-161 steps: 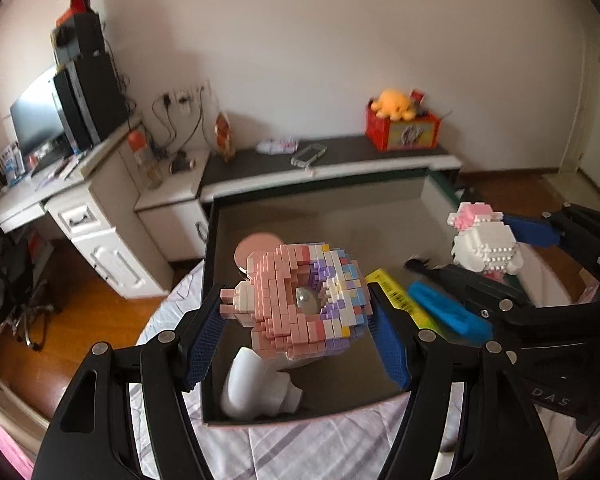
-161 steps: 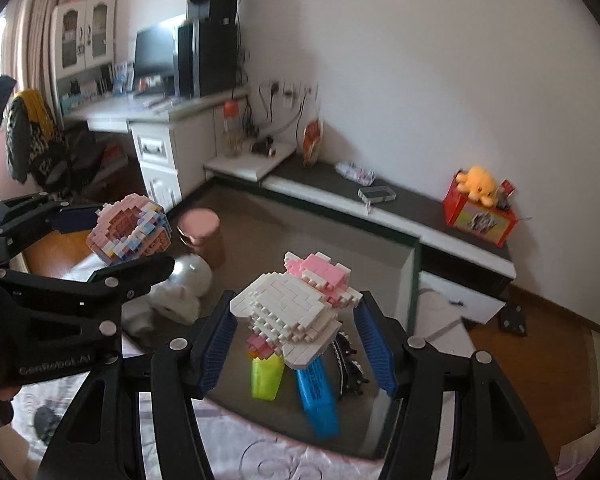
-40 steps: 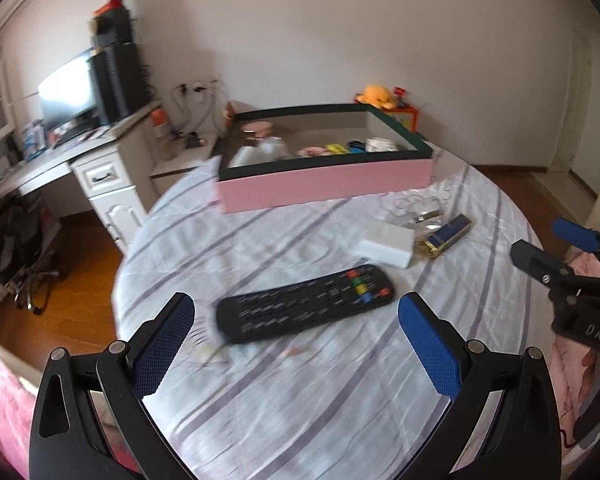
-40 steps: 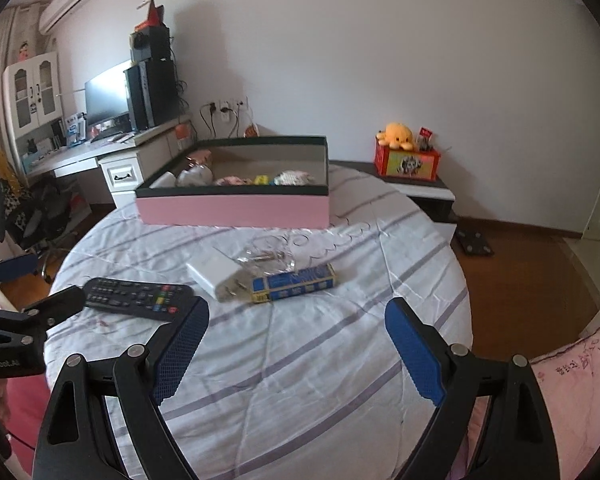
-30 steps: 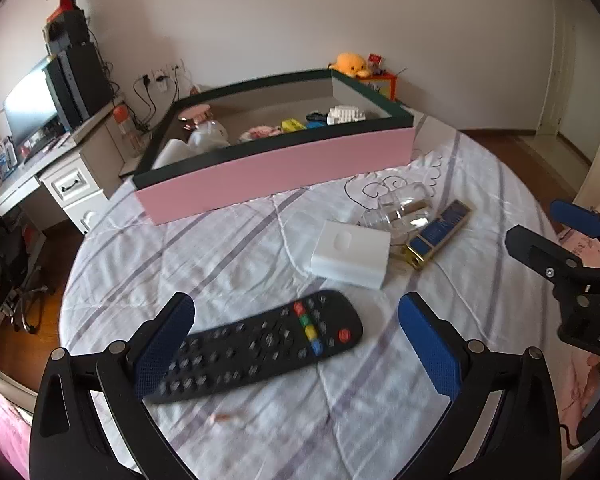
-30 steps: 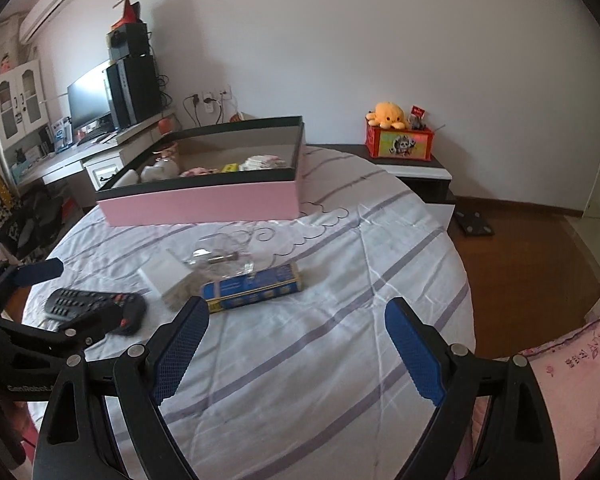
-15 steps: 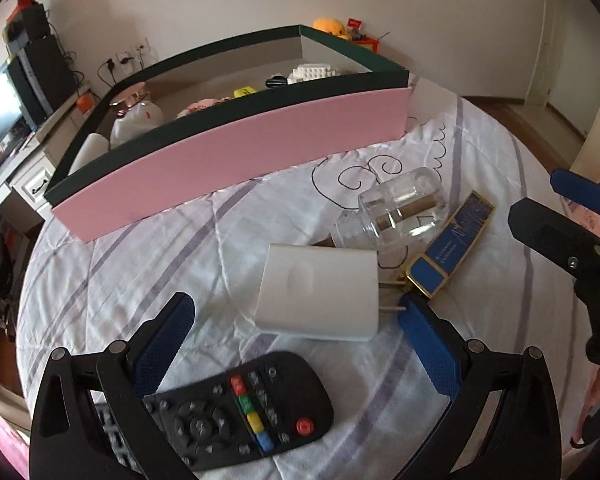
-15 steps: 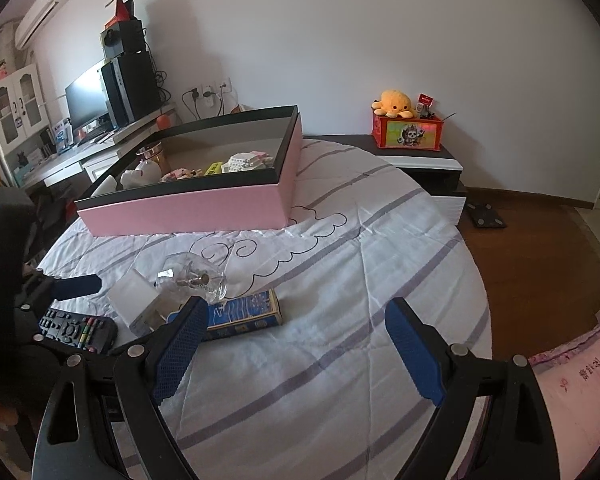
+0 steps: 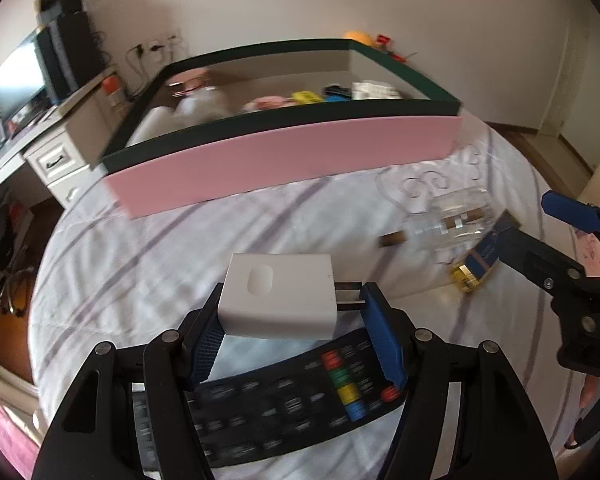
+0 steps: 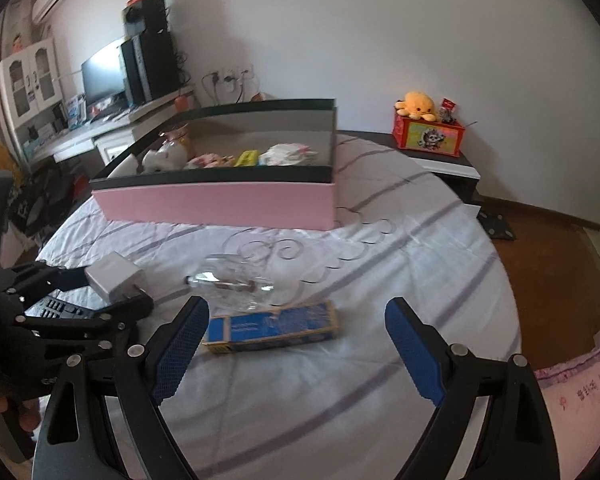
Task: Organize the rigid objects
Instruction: 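Lift the charger with the left tool and carry it over the pink box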
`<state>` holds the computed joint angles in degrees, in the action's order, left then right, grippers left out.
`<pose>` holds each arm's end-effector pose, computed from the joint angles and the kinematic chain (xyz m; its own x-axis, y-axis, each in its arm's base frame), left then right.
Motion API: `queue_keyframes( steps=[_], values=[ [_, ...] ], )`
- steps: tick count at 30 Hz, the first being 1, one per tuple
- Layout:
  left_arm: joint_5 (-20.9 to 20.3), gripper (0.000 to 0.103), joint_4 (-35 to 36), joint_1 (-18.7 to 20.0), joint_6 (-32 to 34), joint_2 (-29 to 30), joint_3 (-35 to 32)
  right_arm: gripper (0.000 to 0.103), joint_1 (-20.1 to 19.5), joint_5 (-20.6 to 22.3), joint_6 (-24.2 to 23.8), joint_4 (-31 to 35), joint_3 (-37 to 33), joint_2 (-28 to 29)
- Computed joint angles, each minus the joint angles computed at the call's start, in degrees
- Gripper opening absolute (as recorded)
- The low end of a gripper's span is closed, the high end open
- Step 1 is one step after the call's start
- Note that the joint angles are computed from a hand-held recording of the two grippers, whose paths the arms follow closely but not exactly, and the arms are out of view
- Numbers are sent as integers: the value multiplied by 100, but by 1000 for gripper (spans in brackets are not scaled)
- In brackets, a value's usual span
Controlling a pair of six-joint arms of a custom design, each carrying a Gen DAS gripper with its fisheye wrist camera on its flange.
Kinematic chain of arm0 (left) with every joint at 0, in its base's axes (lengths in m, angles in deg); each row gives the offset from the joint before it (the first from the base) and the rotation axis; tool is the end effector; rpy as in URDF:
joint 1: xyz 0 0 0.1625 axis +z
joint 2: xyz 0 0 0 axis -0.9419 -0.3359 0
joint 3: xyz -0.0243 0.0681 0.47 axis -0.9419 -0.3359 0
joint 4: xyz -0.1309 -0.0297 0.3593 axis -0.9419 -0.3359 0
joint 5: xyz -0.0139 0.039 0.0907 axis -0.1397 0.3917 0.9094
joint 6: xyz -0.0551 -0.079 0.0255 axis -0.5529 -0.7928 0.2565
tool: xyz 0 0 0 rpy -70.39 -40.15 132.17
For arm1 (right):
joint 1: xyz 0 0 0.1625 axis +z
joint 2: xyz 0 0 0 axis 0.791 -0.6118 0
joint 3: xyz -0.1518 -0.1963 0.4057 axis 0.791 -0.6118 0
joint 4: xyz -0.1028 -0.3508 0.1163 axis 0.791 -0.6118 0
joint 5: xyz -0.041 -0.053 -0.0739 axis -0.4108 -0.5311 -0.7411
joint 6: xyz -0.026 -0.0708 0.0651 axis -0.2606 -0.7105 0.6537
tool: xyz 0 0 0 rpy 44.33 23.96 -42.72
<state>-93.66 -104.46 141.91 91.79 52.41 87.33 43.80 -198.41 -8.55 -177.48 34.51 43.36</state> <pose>-0.0621 -0.7847 0.0864 -0.6168 0.4050 -0.6750 0.6749 0.7134 -0.1887 0.1625 -0.7596 0.0047 -0.7444 -0.0226 0.6674 -0.4929 0.6928 -0.5264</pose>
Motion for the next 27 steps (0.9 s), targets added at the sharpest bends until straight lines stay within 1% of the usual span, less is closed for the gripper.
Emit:
queue_keyframes(
  steps=[7, 10, 12, 16, 17, 19, 20, 23, 27],
  values=[
    [-14, 67, -37, 171, -97, -164, 4, 91, 125, -244, -176, 762, -734, 361],
    [-65, 67, 10, 244, -106, -183, -46, 91, 122, -360, -99, 1100, -957, 451],
    [-117, 67, 7, 269, -116, -181, -63, 91, 117, -446, -78, 1207, -1086, 508],
    [-188, 67, 32, 298, -79, -181, -85, 91, 88, -419, 33, 1300, -1111, 501],
    [-206, 67, 28, 304, -72, -185, -81, 90, 82, -414, 52, 1321, -1104, 493],
    [-240, 67, 22, 309, -83, -191, -80, 77, 75, -396, 46, 1318, -1092, 485],
    [-260, 67, 13, 314, -75, -198, -72, 61, 64, -343, 66, 1346, -1067, 465],
    [-302, 67, 1, 323, -103, -217, -50, 60, 77, -392, 12, 1354, -1089, 484],
    [-363, 67, -130, 325, -119, -263, 17, 60, 75, -257, -4, 1221, -1010, 450]
  ],
)
